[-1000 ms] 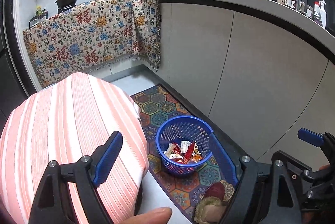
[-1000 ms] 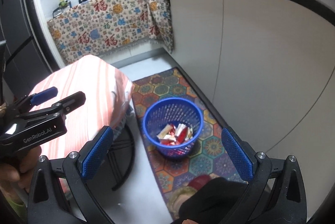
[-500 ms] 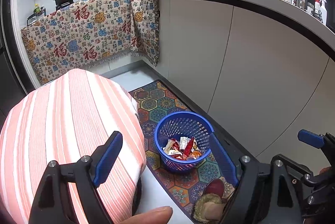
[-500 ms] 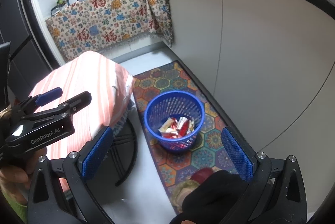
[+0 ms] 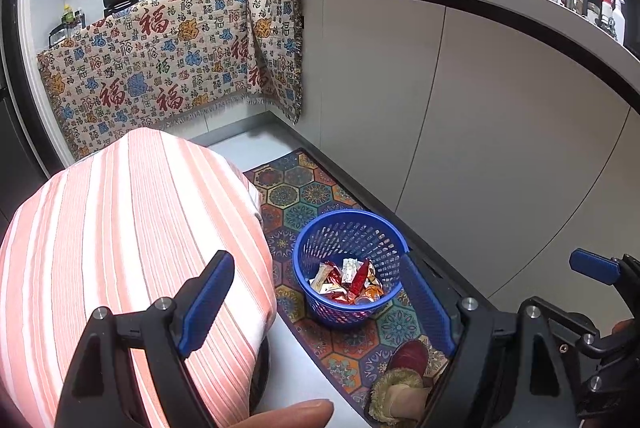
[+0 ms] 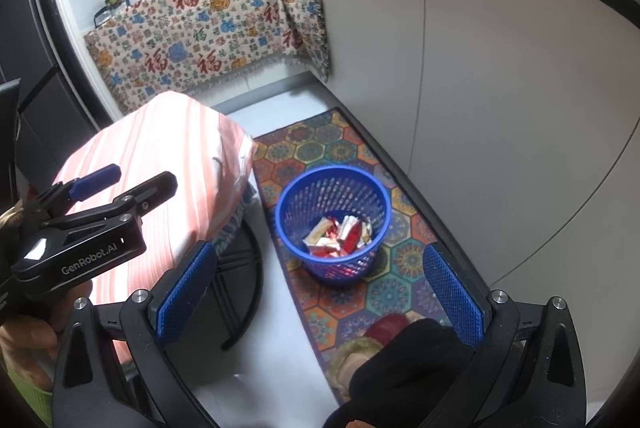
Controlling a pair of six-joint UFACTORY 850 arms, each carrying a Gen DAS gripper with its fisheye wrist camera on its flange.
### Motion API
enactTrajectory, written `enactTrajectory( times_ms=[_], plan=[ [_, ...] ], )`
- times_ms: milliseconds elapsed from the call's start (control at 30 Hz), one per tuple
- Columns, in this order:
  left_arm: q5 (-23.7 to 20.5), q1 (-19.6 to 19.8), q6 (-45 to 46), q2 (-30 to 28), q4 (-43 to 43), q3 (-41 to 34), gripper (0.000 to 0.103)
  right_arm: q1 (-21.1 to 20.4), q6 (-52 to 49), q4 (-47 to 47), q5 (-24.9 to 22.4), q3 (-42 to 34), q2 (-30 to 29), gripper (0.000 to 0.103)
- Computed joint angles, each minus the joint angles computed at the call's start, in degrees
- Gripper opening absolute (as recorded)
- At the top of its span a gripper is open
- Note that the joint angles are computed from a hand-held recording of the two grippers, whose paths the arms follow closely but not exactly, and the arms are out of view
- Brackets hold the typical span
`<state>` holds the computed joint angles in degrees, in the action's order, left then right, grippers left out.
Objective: Collect trash
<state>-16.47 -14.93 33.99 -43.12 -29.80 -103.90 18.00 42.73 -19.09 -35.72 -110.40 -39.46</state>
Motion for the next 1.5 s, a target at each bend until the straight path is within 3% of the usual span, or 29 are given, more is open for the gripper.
enactTrajectory(
  times_ms=[1500],
  plan=[
    [-1.7, -0.3, -6.0, -2.1, 6.5, -2.6, 0.086, -0.6, -3.1, 4.2, -2.7, -1.6, -1.6, 0.103]
  ],
)
